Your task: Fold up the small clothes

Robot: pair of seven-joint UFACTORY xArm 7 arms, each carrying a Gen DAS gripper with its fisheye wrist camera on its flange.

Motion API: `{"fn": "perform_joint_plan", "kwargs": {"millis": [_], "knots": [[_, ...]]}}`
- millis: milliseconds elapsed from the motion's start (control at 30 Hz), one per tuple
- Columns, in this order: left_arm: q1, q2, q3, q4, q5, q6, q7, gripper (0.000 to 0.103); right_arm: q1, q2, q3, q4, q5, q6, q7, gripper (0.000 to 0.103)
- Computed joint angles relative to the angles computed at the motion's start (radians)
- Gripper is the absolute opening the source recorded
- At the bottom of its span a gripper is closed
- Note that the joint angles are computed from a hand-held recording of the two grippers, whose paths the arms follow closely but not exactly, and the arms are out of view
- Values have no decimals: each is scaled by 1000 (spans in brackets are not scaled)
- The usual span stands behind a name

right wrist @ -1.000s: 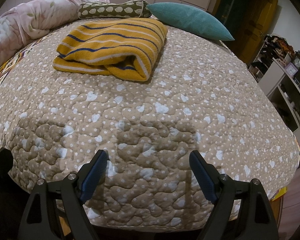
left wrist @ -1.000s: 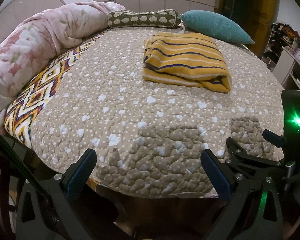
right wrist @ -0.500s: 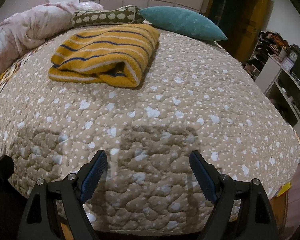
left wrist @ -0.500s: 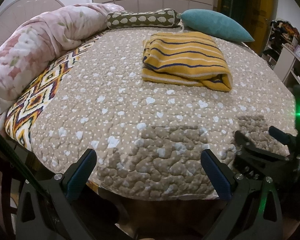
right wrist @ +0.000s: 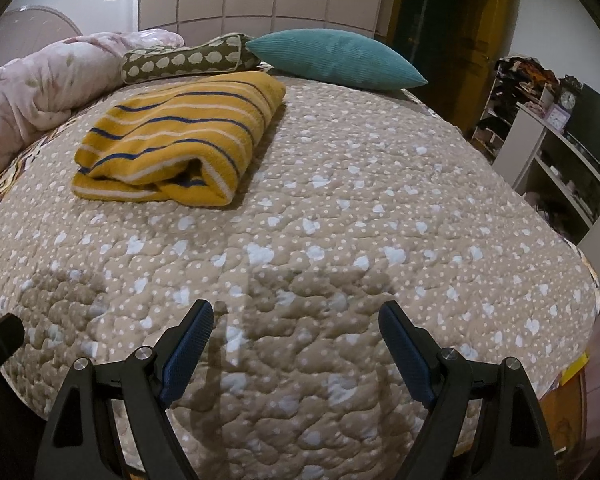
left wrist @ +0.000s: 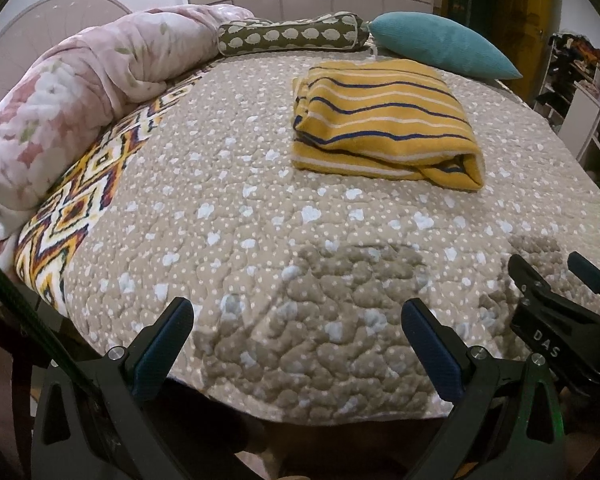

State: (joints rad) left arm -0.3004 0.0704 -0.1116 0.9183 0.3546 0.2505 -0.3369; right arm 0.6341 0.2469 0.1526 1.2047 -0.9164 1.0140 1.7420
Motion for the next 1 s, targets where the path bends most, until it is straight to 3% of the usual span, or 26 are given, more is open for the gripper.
{"fn": "perform_joint_plan", "kwargs": {"millis": [167, 333, 700, 1000], "knots": [[-4, 43, 8, 51, 13, 7, 15, 103, -6, -3, -5, -8, -17, -3, 13, 88], [-16, 103, 26, 133, 11, 30, 21, 103, -27, 26, -17, 39, -8, -20, -67, 88], [-10, 201, 22, 256, -127, 58, 118, 103, -35, 109, -65, 148, 39, -76, -216, 88], [-37, 223, 59, 283, -85, 37, 93, 103, -26, 144, -92, 208, 60, -53, -276, 88]]}}
